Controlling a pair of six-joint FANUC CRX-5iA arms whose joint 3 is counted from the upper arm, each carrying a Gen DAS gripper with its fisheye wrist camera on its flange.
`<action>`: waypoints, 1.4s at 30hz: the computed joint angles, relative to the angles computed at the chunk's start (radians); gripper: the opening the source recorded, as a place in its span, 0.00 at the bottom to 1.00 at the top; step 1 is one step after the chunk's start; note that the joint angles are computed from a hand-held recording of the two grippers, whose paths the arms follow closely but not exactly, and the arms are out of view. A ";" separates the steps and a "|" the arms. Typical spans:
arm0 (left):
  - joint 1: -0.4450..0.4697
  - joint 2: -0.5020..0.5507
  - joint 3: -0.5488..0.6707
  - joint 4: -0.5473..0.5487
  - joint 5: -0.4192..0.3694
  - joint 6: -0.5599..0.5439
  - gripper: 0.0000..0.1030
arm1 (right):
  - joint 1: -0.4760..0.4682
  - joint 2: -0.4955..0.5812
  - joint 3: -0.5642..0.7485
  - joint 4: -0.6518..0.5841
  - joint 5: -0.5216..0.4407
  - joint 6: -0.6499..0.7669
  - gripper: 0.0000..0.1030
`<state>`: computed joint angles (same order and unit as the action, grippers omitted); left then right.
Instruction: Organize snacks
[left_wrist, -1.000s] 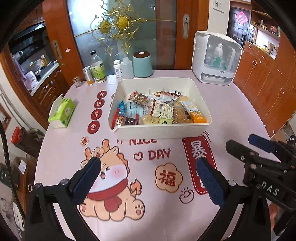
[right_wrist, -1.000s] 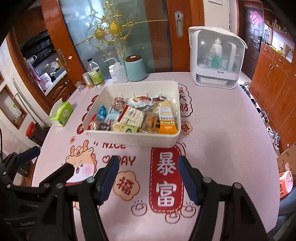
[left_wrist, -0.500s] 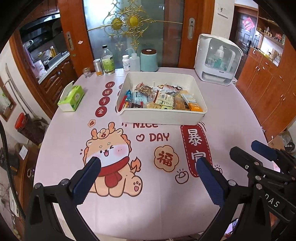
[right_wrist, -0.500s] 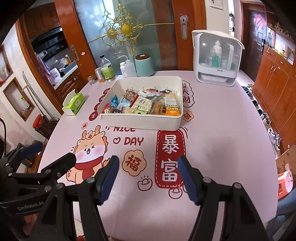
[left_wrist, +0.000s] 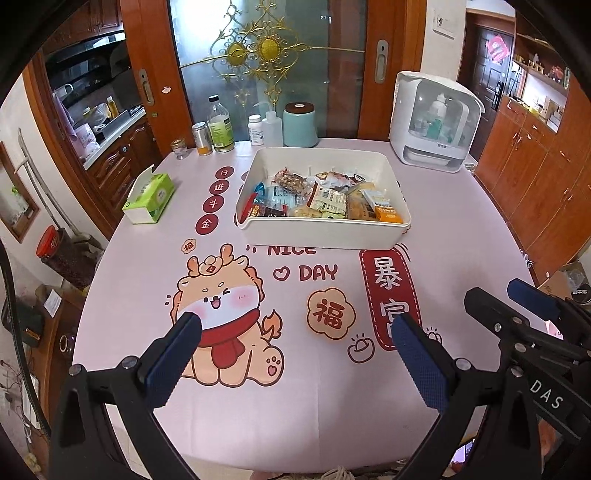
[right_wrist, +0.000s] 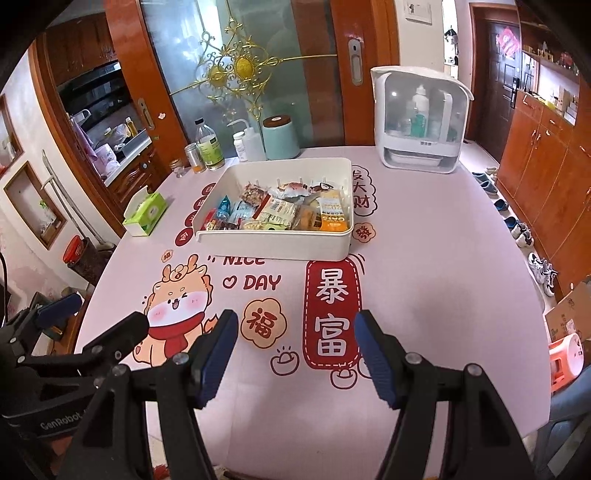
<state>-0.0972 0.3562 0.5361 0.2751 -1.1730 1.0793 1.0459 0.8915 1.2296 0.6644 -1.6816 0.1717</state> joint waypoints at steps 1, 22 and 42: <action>0.000 0.000 0.000 0.000 0.000 0.000 0.99 | 0.000 -0.002 -0.002 0.001 0.001 -0.002 0.64; -0.007 -0.002 0.007 -0.007 -0.016 0.014 0.99 | 0.000 -0.049 -0.082 -0.016 0.034 -0.038 0.64; -0.002 -0.016 -0.013 -0.011 -0.030 0.022 0.99 | 0.004 -0.041 -0.065 -0.023 0.021 -0.037 0.64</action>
<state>-0.0997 0.3407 0.5228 0.2639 -1.2025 1.1012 1.0502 0.8508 1.1647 0.6417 -1.6604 0.1346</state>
